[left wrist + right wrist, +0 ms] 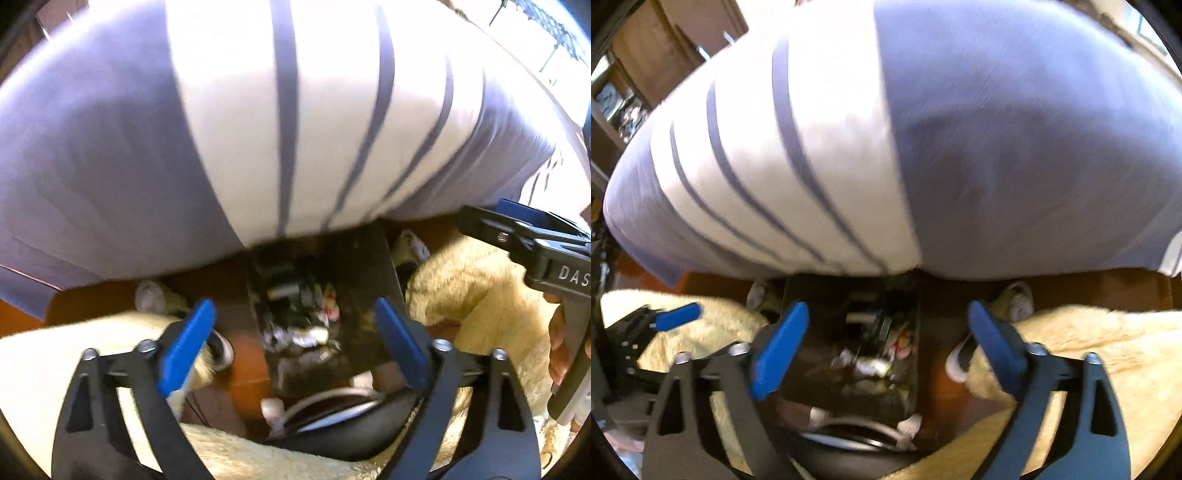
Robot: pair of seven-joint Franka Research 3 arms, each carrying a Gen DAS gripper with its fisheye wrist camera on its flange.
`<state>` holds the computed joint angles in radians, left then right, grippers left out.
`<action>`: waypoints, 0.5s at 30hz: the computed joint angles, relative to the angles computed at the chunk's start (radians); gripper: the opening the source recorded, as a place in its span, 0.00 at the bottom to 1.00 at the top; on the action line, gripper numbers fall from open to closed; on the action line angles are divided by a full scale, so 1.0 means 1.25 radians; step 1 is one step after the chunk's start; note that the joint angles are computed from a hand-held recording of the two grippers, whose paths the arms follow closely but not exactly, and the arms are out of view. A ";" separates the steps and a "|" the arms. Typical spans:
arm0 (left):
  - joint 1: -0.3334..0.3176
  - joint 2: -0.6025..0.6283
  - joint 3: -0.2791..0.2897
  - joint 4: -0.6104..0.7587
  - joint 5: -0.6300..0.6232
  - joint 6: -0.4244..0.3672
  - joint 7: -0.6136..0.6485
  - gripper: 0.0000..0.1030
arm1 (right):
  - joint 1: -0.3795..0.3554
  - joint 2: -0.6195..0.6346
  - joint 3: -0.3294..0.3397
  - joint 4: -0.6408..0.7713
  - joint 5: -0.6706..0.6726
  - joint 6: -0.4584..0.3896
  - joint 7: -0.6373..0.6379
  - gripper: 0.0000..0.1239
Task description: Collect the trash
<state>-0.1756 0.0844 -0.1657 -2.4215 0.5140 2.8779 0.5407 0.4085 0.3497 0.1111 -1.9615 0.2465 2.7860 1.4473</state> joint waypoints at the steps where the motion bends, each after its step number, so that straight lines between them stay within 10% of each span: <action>1: -0.006 -0.025 0.012 -0.005 0.051 -0.010 -0.046 0.89 | -0.003 -0.015 0.001 -0.011 0.004 0.021 -0.005 0.80; 8: 0.037 -0.174 -0.031 -0.014 0.310 -0.101 -0.267 0.92 | 0.058 -0.114 -0.073 -0.089 -0.142 0.164 0.100 0.80; 15: 0.070 -0.276 -0.086 0.026 0.460 -0.205 -0.361 0.92 | 0.225 -0.191 -0.306 -0.088 -0.625 0.274 0.533 0.80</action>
